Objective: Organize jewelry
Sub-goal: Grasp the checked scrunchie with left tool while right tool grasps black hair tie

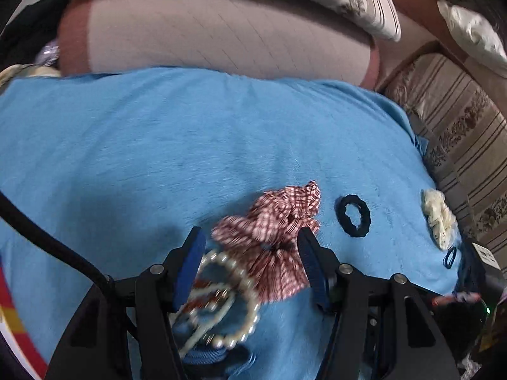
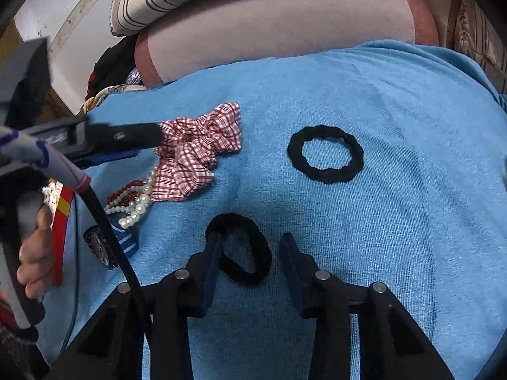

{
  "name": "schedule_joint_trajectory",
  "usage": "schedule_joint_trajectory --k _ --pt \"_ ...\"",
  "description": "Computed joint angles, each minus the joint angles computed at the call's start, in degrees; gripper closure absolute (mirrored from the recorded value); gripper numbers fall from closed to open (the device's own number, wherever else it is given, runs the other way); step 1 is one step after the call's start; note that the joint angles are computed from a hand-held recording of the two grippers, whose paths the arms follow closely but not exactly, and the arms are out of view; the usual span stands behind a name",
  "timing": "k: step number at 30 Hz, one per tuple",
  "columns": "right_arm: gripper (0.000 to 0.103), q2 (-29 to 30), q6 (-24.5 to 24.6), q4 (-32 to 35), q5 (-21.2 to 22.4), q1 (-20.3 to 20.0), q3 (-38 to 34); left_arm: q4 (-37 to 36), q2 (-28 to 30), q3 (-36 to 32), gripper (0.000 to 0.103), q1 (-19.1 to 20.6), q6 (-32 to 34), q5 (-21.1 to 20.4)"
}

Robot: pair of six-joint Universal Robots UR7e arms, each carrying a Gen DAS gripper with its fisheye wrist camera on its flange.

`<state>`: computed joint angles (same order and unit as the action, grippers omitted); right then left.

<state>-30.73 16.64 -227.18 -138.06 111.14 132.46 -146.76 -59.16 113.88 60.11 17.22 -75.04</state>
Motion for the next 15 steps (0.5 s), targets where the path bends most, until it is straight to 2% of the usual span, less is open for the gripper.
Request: schedule_joint_trajectory --k 2,3,4,5,7,11,15 --pt "0.071 0.25 -0.43 -0.64 -0.32 -0.03 0.02 1.09 1.5 -1.03 0.046 0.08 -0.35 -0.64" --pt "0.076 0.36 -0.71 -0.48 -0.79 0.07 -0.15 1.63 1.93 -1.35 0.053 0.18 -0.56 -1.11" --pt "0.082 0.39 -1.02 -0.3 -0.98 0.1 -0.26 2.63 2.23 -1.64 0.077 0.22 -0.78 -1.32" --pt "0.084 0.45 -1.17 -0.36 -1.14 0.11 -0.2 3.66 2.47 -2.01 0.09 0.19 -1.14 -1.45" --pt "0.093 0.28 -1.05 -0.45 -1.08 0.18 0.1 3.34 2.07 -1.65 0.094 0.13 -1.83 -1.67" --pt "0.095 -0.54 0.32 0.56 -1.97 1.62 0.4 3.66 -1.4 -0.35 0.095 0.2 -3.52 -3.89" --pt "0.095 -2.07 2.53 3.44 -4.84 5.23 0.15 4.44 -7.21 1.3 0.095 -0.16 -4.56 -5.78"
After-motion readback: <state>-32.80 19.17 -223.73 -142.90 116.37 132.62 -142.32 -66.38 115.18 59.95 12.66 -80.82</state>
